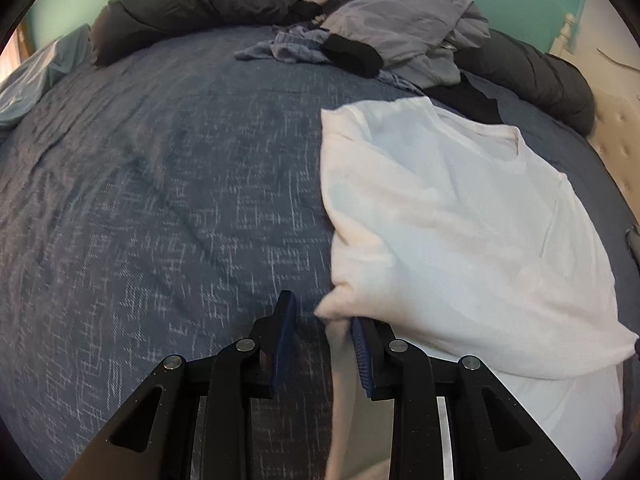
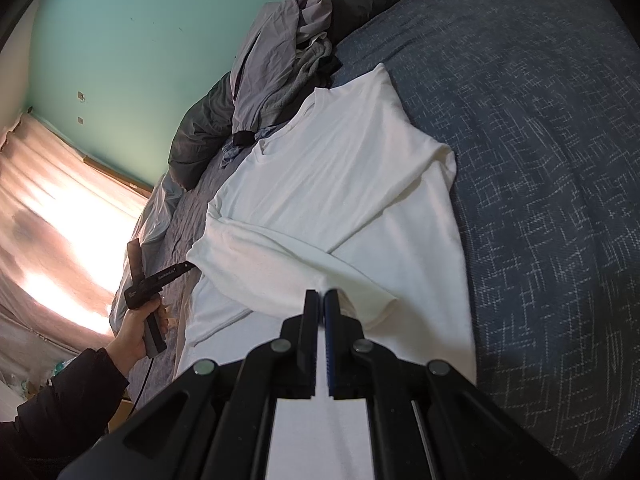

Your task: Fold clothes

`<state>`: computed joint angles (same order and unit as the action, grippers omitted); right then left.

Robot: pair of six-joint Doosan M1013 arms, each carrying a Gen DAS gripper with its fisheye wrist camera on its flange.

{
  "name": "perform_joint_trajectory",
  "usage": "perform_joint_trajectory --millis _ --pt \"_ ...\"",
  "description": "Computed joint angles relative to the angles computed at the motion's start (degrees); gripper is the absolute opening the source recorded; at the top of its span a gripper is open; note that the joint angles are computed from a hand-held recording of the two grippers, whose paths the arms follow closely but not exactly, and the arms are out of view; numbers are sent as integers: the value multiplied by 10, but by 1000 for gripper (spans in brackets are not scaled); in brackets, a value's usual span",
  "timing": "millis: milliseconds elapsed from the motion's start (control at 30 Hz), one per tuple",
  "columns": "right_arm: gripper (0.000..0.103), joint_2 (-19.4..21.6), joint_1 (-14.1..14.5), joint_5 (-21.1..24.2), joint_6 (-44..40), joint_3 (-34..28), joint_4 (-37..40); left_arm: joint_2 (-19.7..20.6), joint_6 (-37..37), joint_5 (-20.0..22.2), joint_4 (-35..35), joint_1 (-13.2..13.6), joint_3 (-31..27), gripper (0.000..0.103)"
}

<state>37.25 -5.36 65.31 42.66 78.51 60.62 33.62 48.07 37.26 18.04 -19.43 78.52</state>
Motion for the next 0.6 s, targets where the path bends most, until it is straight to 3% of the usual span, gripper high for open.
perform_joint_trajectory --millis 267,400,600 --pt "3 0 3 8 -5 -2 -5 -10 -27 19 94 -13 7 10" --pt "3 1 3 11 -5 -3 -6 0 16 58 99 -17 -6 9" --pt "3 3 3 15 -3 -5 -7 -8 34 61 83 -15 6 10"
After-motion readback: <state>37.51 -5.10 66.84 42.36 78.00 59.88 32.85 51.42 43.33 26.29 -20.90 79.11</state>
